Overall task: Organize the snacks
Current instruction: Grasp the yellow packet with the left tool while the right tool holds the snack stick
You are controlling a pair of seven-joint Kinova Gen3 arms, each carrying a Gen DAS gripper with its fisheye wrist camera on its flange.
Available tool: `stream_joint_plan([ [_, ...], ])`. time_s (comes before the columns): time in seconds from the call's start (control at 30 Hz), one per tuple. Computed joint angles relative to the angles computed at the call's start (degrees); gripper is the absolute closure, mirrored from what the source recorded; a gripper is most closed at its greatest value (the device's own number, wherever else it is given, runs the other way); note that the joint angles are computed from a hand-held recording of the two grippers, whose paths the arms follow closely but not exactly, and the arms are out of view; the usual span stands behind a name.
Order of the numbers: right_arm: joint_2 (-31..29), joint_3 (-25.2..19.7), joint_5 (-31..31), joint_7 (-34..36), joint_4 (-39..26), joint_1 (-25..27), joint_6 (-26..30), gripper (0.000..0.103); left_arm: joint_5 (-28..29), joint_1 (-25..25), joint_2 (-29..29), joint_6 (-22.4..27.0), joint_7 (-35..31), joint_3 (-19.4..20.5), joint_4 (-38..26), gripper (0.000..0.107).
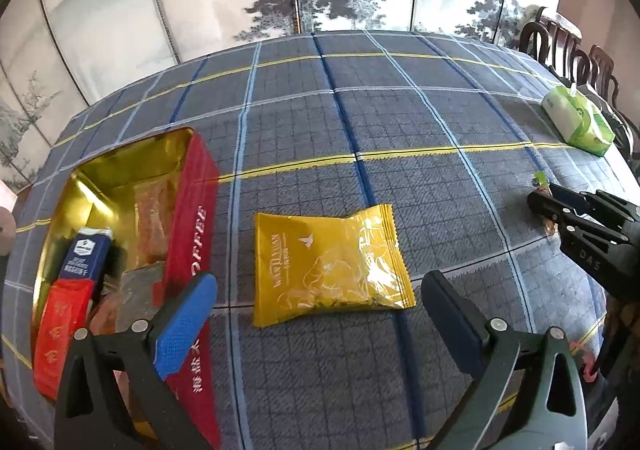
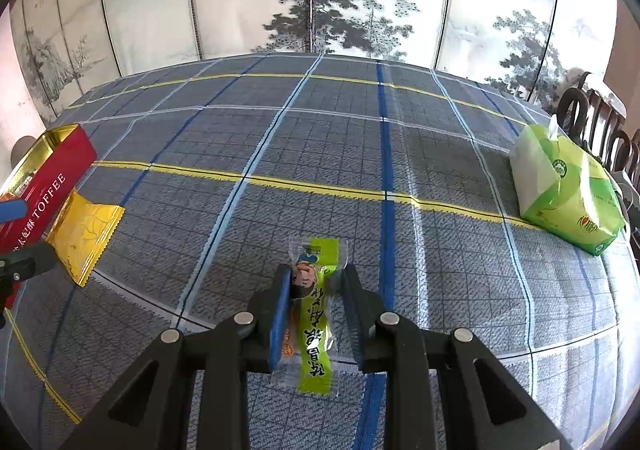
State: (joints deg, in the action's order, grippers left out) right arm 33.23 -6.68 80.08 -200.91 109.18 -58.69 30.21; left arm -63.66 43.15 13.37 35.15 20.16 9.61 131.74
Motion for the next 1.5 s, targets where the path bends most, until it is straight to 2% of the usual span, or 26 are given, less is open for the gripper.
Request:
stream_joint_plan([
  [0.4,0.0,-0.2,0.1,-0.2,0.0,0.1,-0.2,0.077,1.1,-1.5,3.8,-4.0,-3.3,-3.3,-1.7,0.005],
  [0.7,-0.1,-0.1,0.1,-0.2,0.1,0.2,-0.3,0.077,1.9,0.2,6.4,-3.2,-5.9,-4.8,-4.0,0.005],
  [0.97,-0.1,-0.1,0.2,-0.2,0.1,0.2,-0.4,0.077,3.1,2.1,7.2,-1.4,-5.5,-5.8,-5.2,0.005],
  [1.1,-0.1,-0.1,0.3,-0.3,0.2,0.3,-0.4,0.077,3.3,3.9,7.4,1.6,-4.4,-5.8,-6.0,0.006],
  [1.3,-0.1,-0.2,0.5,-0.4,0.2,0.4,-0.5,0.077,3.3,4.6,7.4,4.2,-4.1,-4.8,-6.9,0.006],
  [1.43,0.0,-0.2,0.5,-0.4,0.1,0.4,-0.5,0.077,2.7,3.9,7.0,3.4,-2.9,-4.3,-6.4,0.008],
  [1.5,-0.1,-0.2,0.5,-0.5,0.2,0.4,-0.5,0.077,3.7,4.5,7.4,5.8,-3.1,-3.8,-7.2,0.010],
])
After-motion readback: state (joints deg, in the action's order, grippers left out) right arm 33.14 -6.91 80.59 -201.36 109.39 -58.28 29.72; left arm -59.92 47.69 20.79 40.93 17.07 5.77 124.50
